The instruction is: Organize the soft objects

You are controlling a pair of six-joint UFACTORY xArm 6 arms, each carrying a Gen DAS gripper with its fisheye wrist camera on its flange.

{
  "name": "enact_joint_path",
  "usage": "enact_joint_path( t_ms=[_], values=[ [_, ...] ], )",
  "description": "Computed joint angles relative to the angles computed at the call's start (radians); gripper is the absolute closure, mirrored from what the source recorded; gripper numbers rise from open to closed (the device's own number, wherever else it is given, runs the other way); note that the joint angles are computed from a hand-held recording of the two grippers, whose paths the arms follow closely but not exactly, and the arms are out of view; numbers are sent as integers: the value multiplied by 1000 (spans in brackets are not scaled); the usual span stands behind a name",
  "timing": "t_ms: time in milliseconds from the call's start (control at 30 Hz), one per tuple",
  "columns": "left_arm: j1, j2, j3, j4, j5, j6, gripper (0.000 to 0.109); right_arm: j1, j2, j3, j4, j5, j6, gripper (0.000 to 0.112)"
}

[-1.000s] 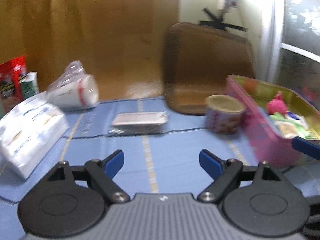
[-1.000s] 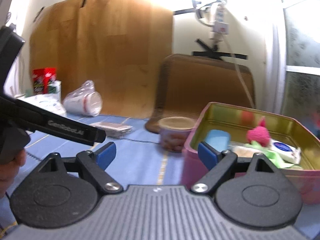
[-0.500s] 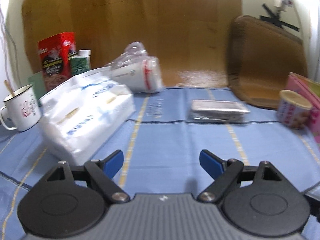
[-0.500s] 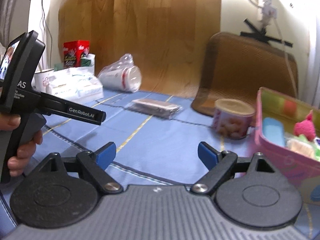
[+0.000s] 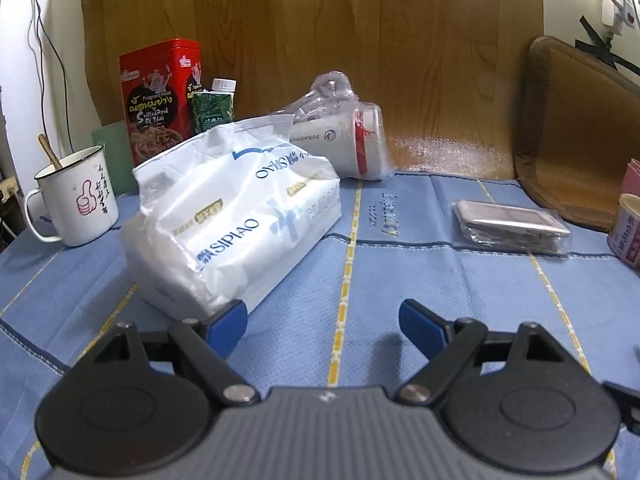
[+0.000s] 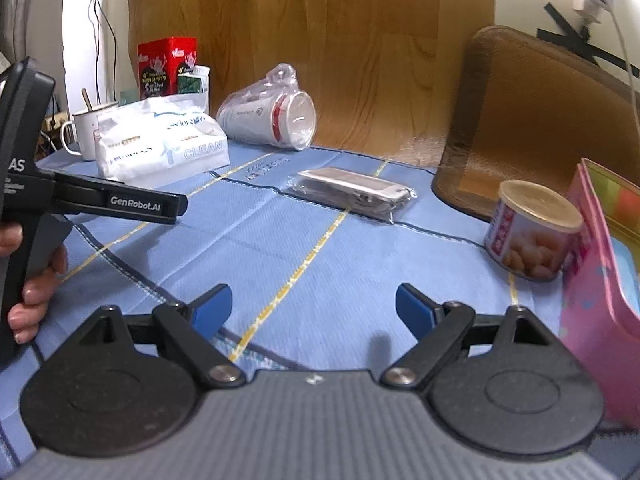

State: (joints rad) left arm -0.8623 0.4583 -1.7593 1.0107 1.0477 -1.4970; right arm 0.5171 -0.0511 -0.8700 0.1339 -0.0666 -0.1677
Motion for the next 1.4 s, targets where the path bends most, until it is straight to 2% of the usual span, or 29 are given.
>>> enact_joint_path(
  t_ms=[67,267,433,767,867,967,1067,1100,1233,1300,1400],
  values=[
    [0,4,-5,-6,-1,10,22,-4,25,-29,-14,17,15,22],
    [12,5,-7,-48,-16,28,21,-1,94,-130,120,97,-71,22],
    [19,8,-12,-78,-25,42,17,-26,159,-220,76,151,-27,21],
    [24,8,-10,-88,-43,45,13,-53,262,-354,-51,192,71,18],
    [24,9,-11,-89,-42,45,12,-71,309,-417,-227,206,218,17],
    [23,9,-12,-89,-41,45,12,-84,384,-524,-323,235,262,16],
    [23,8,-11,-89,-45,43,11,-76,469,-652,-151,293,96,13],
    [25,7,-9,-89,-48,44,11,-76,497,-688,-134,302,67,9],
    [24,4,-4,-88,-53,42,11,-76,582,-837,39,411,-86,9],
    [26,2,0,-86,-60,40,11,-81,611,-889,60,451,-91,9],
    [28,-1,6,-84,-67,37,11,-77,607,-871,-64,401,-12,9]
  ],
)
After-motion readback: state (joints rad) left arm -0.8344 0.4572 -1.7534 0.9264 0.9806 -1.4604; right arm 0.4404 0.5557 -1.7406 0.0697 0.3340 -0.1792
